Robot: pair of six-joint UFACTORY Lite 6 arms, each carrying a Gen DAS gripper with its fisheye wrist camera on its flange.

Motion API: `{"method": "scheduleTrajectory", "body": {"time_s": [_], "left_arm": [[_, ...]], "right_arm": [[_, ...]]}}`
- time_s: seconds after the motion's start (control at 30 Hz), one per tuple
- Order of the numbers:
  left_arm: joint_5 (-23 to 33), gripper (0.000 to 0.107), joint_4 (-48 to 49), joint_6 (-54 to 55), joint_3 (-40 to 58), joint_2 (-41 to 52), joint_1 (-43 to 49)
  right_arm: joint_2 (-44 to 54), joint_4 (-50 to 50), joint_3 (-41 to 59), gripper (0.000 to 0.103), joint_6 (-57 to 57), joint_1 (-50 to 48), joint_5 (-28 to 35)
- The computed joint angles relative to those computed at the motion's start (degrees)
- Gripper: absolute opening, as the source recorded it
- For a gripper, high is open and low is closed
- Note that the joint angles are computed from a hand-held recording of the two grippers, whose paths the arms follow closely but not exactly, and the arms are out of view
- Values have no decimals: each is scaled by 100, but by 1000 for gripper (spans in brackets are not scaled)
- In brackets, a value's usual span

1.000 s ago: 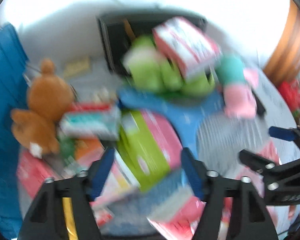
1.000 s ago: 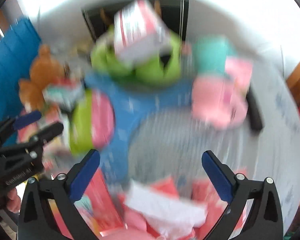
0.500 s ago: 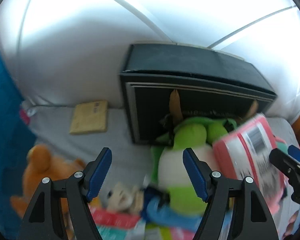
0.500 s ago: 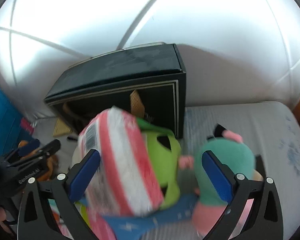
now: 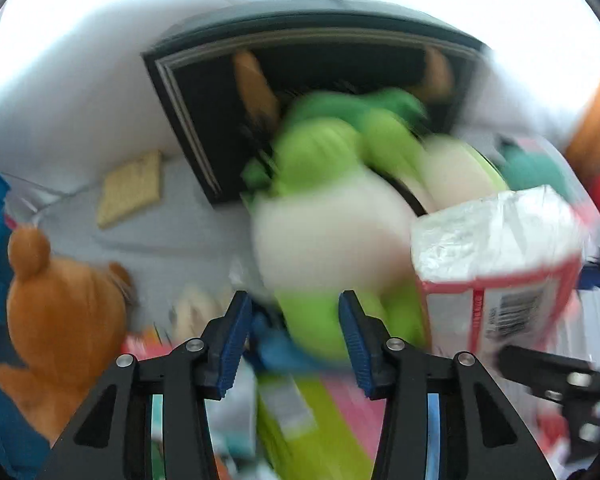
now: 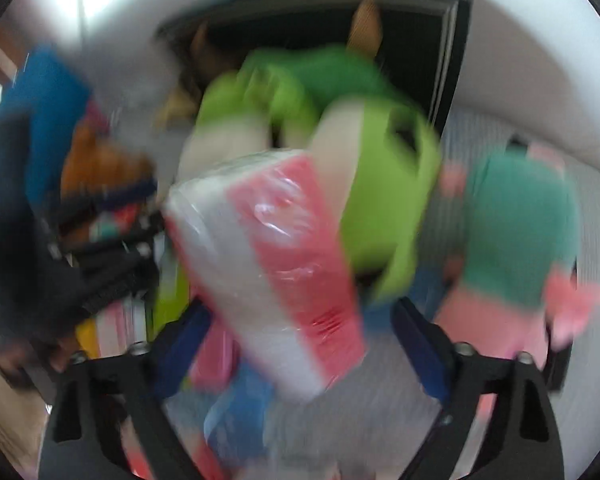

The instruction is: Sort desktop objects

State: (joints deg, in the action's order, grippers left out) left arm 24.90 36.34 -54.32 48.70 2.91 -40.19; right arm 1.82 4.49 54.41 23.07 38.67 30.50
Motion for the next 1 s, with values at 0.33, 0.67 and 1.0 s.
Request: {"method": "scheduleTrajectory", "body": {"time_s": [0.33,0.67,1.0], "left_arm": [[290,70,555,-1048,217,-293,349],[-379,86,1190,-1694,1822,2133,747],[-257,35,1297,-1873,852,1251,-62]], "right_arm": [[-442,-2160,330,89,2445,-364,-2],[3380,-2367,2857,103,2634,-1086,-897],[3063,-327,2344,82,850,-866,-637]]}}
